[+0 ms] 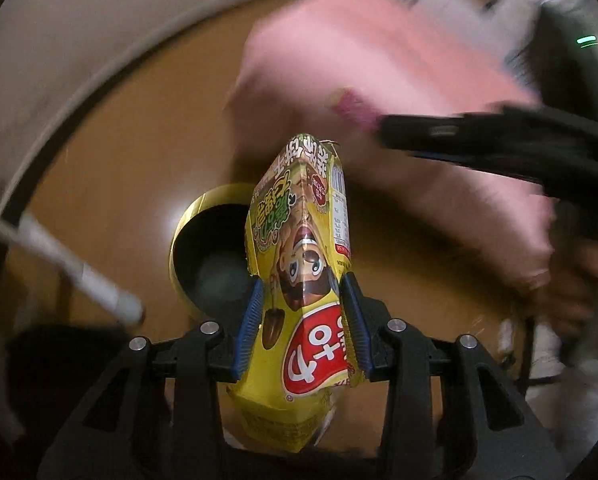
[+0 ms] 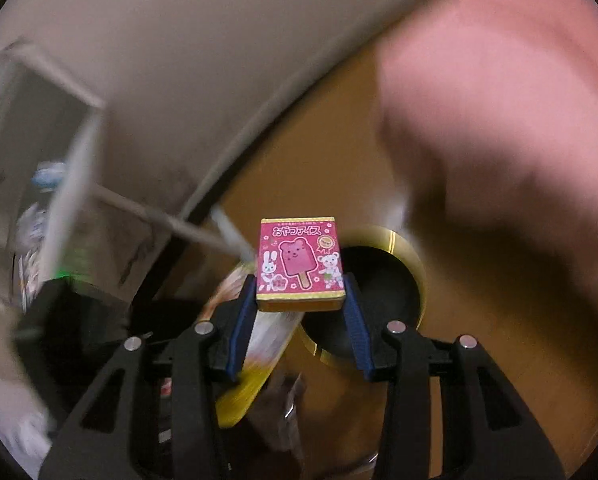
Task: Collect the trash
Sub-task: 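Grasp the yellow snack bag with the left tool while the right tool grasps the pink box, then open both tools over the black bin to drop the bag and box, then grasp the rolled paper tube with the left tool while the right tool grasps the blue-white bag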
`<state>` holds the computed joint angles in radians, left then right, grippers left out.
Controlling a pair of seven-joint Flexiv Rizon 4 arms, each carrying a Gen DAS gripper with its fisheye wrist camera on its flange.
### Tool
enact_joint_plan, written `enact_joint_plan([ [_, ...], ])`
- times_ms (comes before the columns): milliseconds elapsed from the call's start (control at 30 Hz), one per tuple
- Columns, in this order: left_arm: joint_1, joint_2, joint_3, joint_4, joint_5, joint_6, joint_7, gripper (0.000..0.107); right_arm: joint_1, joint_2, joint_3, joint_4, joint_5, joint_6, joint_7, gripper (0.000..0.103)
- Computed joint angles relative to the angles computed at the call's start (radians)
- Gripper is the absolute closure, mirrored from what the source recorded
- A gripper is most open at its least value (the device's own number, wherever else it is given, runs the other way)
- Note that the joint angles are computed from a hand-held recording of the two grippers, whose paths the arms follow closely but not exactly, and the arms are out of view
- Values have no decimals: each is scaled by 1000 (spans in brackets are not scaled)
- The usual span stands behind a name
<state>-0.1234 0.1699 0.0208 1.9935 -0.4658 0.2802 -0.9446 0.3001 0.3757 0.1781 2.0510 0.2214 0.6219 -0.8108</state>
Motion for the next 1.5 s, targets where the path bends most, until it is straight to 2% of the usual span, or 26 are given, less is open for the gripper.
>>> enact_joint_plan([
  [67, 21, -97, -24, 9, 51, 14, -82, 70, 20, -69, -38, 56, 135, 31, -17, 61],
  [100, 11, -121, -14, 2, 63, -9, -102, 70, 25, -102, -46, 63, 189, 45, -15, 61],
  [133, 11, -142, -23, 3, 79, 23, -114, 70, 27, -142, -48, 67, 238, 66, -3, 61],
  [233, 16, -165, -38, 4, 66, 49, -120, 68, 12, -207, -38, 69, 277, 122, 6, 61],
  [300, 13, -164, -38, 10, 61, 88, -142, 40, -5, -217, -35, 81, 291, 153, 8, 60],
  [333, 11, -161, -37, 17, 51, 110, -136, 31, -12, -234, -43, 69, 296, 155, -6, 57],
  [367, 10, -146, -32, 37, 28, 135, -108, 14, -21, -233, -43, 62, 282, 132, 4, 35],
  [400, -3, -142, -43, 44, 6, 174, -110, 12, -33, -228, -46, 57, 266, 108, 13, 12],
  [467, -13, -129, -43, 60, -16, 216, -82, 12, -50, -213, -37, 67, 234, 126, 26, 10],
  [567, -29, -90, -48, 38, -11, 181, -59, 12, -81, -144, -9, 87, 94, 109, 119, 10],
  [700, -57, -8, -34, 25, -104, 203, 12, 12, -173, -1, 117, 104, -402, 3, 432, 9],
  [800, -60, 59, -5, -26, -167, 205, 60, 12, -212, 72, 199, 74, -696, -94, 557, 7],
  [833, -55, 80, -1, -34, -160, 236, 65, 12, -215, 83, 221, 56, -771, -127, 577, 7],
  [900, -36, 117, 20, -59, -138, 291, 74, 12, -192, 98, 215, 31, -812, -152, 566, 7],
  [967, -16, 142, 74, -92, -166, 265, 105, 12, -156, 90, 209, 3, -824, -131, 579, 7],
  [1033, 18, 175, 126, -105, -193, 265, 132, 12, -135, 67, 211, -18, -847, -111, 598, 7],
  [1100, 77, 205, 175, -103, -178, 325, 153, 12, -99, 6, 216, -65, -875, -86, 594, 7],
  [1200, 204, 203, 247, -126, -105, 374, 132, 12, -26, -116, 207, -158, -907, -34, 547, 7],
  [1367, 494, 94, 350, -204, 79, 466, -42, 12, 114, -328, 199, -333, -1009, 17, 507, 7],
  [1500, 609, 19, 376, -260, 67, 414, -87, 12, 230, -469, 168, -484, -1064, 49, 434, 7],
])
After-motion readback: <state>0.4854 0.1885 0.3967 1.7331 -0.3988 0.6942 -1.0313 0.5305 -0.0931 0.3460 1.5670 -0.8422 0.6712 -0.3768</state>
